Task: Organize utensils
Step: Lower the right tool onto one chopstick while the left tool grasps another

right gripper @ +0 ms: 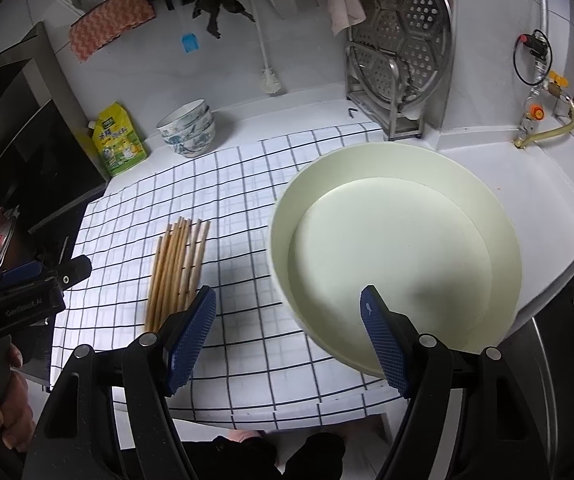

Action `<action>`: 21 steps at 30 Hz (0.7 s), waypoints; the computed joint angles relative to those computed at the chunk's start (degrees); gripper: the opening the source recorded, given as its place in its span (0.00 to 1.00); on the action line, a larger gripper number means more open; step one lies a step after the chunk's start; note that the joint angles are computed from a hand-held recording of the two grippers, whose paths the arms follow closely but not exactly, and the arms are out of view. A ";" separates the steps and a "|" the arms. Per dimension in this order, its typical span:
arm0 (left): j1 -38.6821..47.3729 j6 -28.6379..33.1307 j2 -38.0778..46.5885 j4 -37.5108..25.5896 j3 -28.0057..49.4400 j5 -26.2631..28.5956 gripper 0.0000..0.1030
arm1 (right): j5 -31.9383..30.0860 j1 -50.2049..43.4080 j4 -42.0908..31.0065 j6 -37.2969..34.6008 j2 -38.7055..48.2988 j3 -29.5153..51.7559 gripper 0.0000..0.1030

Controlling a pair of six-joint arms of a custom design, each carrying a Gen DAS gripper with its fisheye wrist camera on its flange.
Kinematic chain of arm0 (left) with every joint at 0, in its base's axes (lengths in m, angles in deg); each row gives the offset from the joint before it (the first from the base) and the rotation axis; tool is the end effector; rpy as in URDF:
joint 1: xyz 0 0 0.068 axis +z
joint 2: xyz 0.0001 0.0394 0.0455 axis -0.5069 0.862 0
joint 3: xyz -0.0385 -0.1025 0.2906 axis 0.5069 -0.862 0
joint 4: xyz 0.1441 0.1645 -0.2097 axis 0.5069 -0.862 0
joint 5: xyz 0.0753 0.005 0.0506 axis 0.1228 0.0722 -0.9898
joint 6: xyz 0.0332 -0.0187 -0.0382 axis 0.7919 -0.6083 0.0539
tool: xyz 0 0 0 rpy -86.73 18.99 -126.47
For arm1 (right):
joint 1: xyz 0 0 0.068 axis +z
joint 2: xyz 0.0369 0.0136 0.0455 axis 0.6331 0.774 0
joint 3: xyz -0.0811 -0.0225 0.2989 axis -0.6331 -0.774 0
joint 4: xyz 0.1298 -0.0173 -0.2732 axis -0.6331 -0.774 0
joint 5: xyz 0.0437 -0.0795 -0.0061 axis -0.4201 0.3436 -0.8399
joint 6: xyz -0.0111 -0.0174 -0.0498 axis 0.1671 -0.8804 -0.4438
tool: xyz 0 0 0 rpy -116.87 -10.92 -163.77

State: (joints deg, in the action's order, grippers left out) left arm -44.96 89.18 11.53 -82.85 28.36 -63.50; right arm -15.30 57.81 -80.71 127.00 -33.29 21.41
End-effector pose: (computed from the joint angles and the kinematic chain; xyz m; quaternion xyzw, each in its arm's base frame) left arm 0.3018 -0.0808 0.1819 0.2188 0.9350 -0.0453 0.2755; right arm 0.1539 0.0389 0.1778 0.2639 0.9127 -0.0015 0.3120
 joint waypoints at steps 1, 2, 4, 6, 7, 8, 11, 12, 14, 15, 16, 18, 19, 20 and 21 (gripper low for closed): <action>0.68 0.14 0.24 0.62 -0.25 0.04 0.94 | -0.05 0.73 1.08 0.11 0.85 -0.05 0.69; 1.33 0.34 0.61 1.34 -0.48 -0.17 0.94 | -0.15 1.30 1.84 0.18 1.32 -0.19 0.69; 2.82 1.03 1.69 3.14 -0.96 -0.70 0.94 | -0.64 2.60 4.25 -0.04 3.23 -0.45 0.69; 4.73 2.25 2.86 4.98 -1.35 -0.40 0.94 | -1.06 4.25 7.22 -0.24 6.67 -0.17 0.69; 5.80 3.03 3.61 6.10 -1.52 -0.16 0.94 | -1.42 5.14 9.21 -0.46 9.04 0.08 0.69; 6.71 3.77 4.29 7.24 -1.73 0.08 0.94 | -1.72 5.62 10.65 -0.74 10.90 0.43 0.69; 9.64 6.58 7.88 9.31 -0.99 1.90 0.94 | -2.50 7.47 16.05 -0.79 17.64 1.17 0.69; 10.37 7.52 9.38 9.49 -0.50 2.48 0.94 | -2.73 8.07 18.00 -0.55 20.08 1.36 0.69; 11.35 8.71 11.39 10.78 -0.32 2.90 0.94 | -3.86 8.65 22.22 -0.47 25.61 1.97 0.69; 11.73 9.18 12.25 11.63 -0.36 3.23 0.94 | -4.13 9.17 23.83 -0.21 28.00 2.34 0.69; 12.16 9.83 13.22 12.87 -0.50 3.81 0.94 | -4.38 9.53 25.47 -0.02 30.44 2.70 0.69; 12.62 11.09 15.22 15.34 -0.66 4.62 0.94 | -4.79 9.84 29.36 0.52 36.91 3.79 0.69; 12.80 11.53 16.03 16.18 -0.66 5.03 0.94 | -5.11 9.63 30.56 0.60 39.13 4.21 0.69; 12.86 11.86 17.01 17.21 -0.63 5.27 0.94 | -5.60 9.39 32.69 0.78 42.57 4.87 0.69; 12.98 12.15 17.82 18.04 -0.63 5.52 0.94 | -5.56 9.44 33.82 0.92 44.59 5.30 0.69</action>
